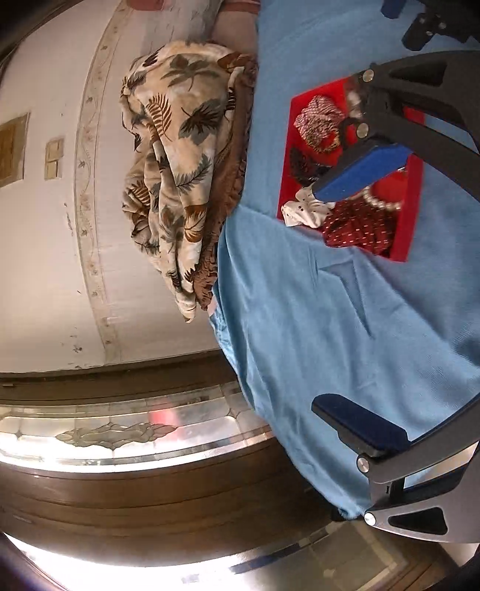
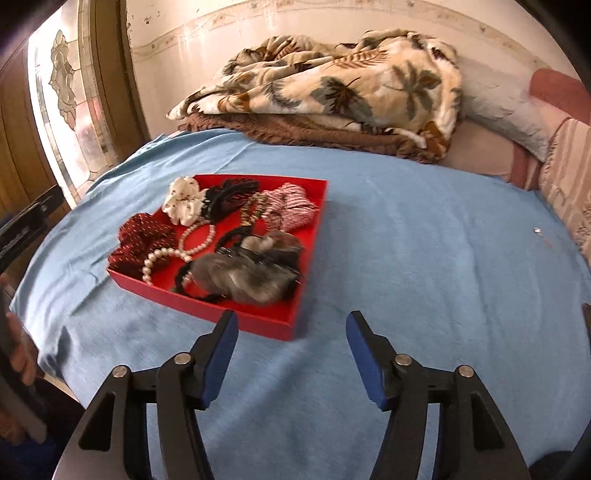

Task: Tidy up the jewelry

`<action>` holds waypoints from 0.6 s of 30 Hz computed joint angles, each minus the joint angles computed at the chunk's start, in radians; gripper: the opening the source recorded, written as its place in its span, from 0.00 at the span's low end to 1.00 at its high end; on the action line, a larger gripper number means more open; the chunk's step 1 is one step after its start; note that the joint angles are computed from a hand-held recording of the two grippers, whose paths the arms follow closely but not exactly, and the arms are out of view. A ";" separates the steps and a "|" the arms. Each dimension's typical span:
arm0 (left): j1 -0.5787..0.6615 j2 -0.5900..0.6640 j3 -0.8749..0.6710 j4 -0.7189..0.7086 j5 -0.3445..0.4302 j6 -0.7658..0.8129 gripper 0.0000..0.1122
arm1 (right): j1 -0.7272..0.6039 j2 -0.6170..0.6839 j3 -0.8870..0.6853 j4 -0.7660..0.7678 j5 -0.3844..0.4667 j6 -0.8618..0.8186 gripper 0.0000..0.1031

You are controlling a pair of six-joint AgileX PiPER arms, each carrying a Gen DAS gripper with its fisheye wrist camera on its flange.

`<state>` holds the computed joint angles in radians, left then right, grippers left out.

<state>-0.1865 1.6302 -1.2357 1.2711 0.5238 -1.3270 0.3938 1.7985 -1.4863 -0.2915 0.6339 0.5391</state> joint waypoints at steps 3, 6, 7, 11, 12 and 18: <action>-0.051 -0.063 0.053 0.004 0.057 -0.013 0.92 | 0.006 -0.049 0.068 -0.052 -0.012 0.050 0.66; -0.097 -0.106 0.084 -0.080 0.089 0.044 0.92 | 0.019 -0.090 0.123 -0.113 -0.027 0.097 0.67; -0.101 -0.119 0.092 -0.129 0.077 0.089 0.92 | 0.029 -0.100 0.139 -0.145 -0.030 0.120 0.68; -0.137 -0.160 0.131 -0.182 0.034 0.161 0.92 | 0.091 -0.154 0.232 -0.388 -0.038 0.322 0.69; -0.153 -0.168 0.142 -0.168 0.034 0.153 0.92 | 0.110 -0.171 0.262 -0.479 -0.036 0.397 0.69; -0.192 -0.233 0.224 -0.083 -0.012 0.042 0.92 | 0.156 -0.238 0.372 -0.767 -0.024 0.639 0.77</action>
<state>-0.3787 1.3974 -1.0113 1.1880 0.5116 -1.2852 0.5494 1.5608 -1.1142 -1.0586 0.6098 1.1782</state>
